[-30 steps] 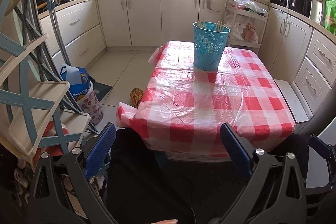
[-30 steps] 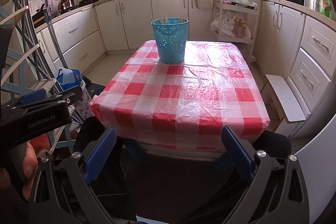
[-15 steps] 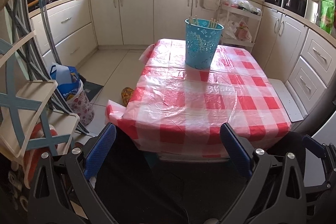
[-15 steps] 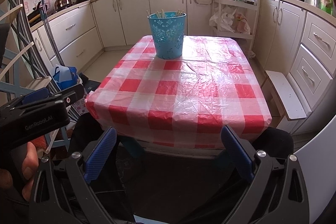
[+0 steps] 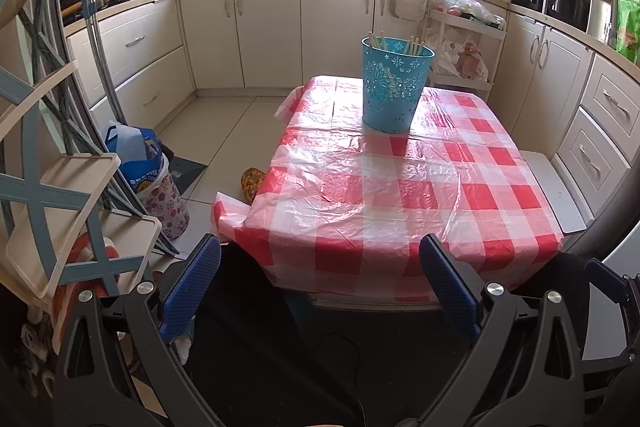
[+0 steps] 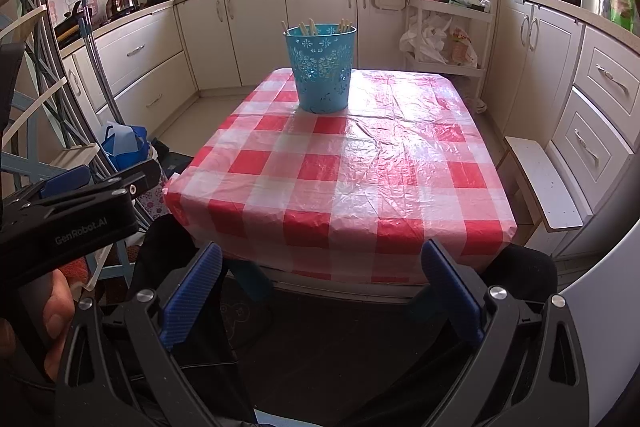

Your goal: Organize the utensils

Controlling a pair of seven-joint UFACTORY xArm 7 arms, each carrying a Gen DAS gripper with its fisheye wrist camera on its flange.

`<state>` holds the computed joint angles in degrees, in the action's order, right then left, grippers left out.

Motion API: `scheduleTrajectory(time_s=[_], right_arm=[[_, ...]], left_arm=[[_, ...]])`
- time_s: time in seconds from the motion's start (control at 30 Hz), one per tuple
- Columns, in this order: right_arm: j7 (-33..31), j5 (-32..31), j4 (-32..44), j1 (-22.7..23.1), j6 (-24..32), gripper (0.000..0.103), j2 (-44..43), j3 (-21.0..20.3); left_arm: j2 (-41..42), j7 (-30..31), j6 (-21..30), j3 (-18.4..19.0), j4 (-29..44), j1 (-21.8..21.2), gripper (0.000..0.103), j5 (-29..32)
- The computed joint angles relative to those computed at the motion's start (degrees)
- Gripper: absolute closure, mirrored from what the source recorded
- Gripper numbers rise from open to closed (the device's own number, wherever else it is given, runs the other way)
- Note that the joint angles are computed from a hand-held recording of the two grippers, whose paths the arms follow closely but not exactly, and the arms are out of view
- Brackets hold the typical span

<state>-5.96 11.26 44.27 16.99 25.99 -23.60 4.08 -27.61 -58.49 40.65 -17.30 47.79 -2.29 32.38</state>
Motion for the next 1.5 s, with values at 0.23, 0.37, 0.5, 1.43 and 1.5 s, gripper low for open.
scheduleTrajectory(time_s=[0.23, 0.37, 0.5, 1.43, 1.5], right_arm=[[0.01, -0.06, -0.01, 0.02, 0.16, 0.007, -0.08, -0.03], [0.1, -0.16, -0.07, -0.03, 0.35, 0.007, -0.27, 0.03], [0.22, -0.21, -0.13, -0.04, 0.44, 0.007, -0.38, 0.07], [0.4, -0.4, -0.46, 0.04, 0.33, 0.007, -0.45, 0.12], [0.4, -0.41, -0.47, 0.05, 0.33, 0.007, -0.45, 0.12]], left_arm=[[0.15, -0.27, 0.32, -0.27, 0.12, -0.1, 0.008, 0.4], [0.23, -0.56, 0.4, -0.43, 0.19, -0.12, 0.008, 0.83], [0.23, -0.34, 0.51, -0.14, 0.2, -0.37, 0.008, 0.7], [0.11, 0.08, -0.07, 0.04, -0.29, -0.43, 0.008, 0.07], [0.1, 0.08, -0.03, 0.0, -0.27, -0.39, 0.008, 0.13]])
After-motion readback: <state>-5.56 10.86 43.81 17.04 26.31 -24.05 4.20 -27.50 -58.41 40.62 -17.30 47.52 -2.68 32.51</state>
